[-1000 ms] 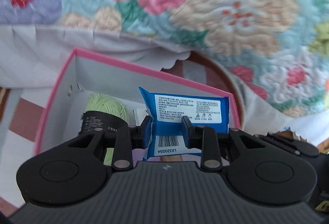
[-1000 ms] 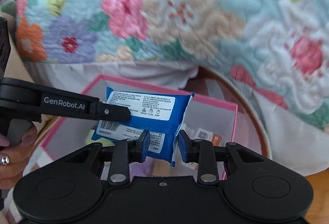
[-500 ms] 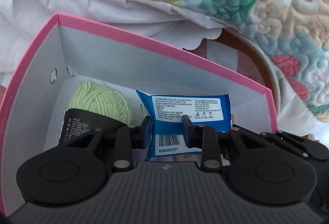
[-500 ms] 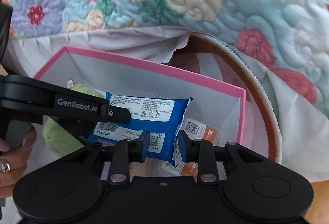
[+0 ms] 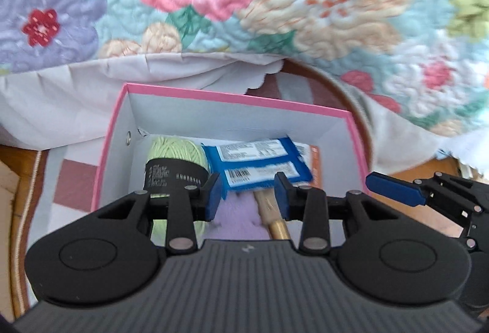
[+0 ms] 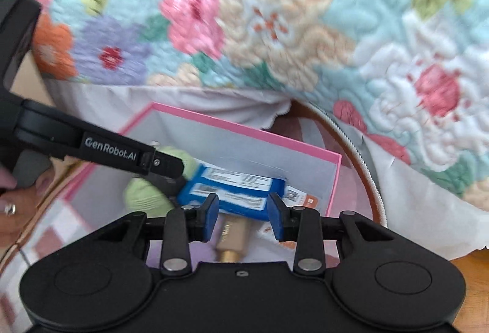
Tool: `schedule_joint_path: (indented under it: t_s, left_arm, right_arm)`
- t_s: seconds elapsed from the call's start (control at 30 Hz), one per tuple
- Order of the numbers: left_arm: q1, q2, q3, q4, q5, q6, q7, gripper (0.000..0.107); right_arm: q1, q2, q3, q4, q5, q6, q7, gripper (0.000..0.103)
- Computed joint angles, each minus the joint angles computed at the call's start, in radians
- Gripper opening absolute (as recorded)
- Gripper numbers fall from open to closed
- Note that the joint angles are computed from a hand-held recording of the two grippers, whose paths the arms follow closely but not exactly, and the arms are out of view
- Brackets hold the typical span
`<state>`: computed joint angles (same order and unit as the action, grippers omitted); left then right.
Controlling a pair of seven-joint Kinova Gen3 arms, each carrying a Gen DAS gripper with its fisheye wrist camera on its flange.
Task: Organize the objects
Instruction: 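Open the left tool to drop the wipes pack and lift away, then lower the left tool onto the orange makeup sponge and close it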
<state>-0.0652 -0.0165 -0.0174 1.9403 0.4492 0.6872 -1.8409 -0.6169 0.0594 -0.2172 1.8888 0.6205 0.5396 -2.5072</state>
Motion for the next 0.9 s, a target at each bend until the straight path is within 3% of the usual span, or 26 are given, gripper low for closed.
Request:
schedule_joint_path:
  t_s: [0.2,0.5,0.77,0.9]
  left_arm:
    - [0.013,-0.137,-0.012,-0.031,-0.092,0.157,0.055,0.037]
    - [0.039,-0.303,-0.077,-0.057,-0.111,0.357,0.047,0.042]
    - [0.043,-0.407,-0.087,0.008,-0.158,0.418,0.06,0.049]
    - [0.09,-0.456,-0.159,0.119,-0.085,0.331,-0.013,0.049]
  right_arm:
    - [0.005,-0.132,-0.068,0.01,-0.106,0.059,0.108,0.04]
    - [0.031,-0.281,-0.143,0.03,-0.323,0.114,0.252,0.044]
    - [0.075,-0.361,-0.215,0.091,-0.449,0.123,0.294,0.046]
    - [0.092,-0.369,-0.249,0.124,-0.48,0.112,0.301,0.047]
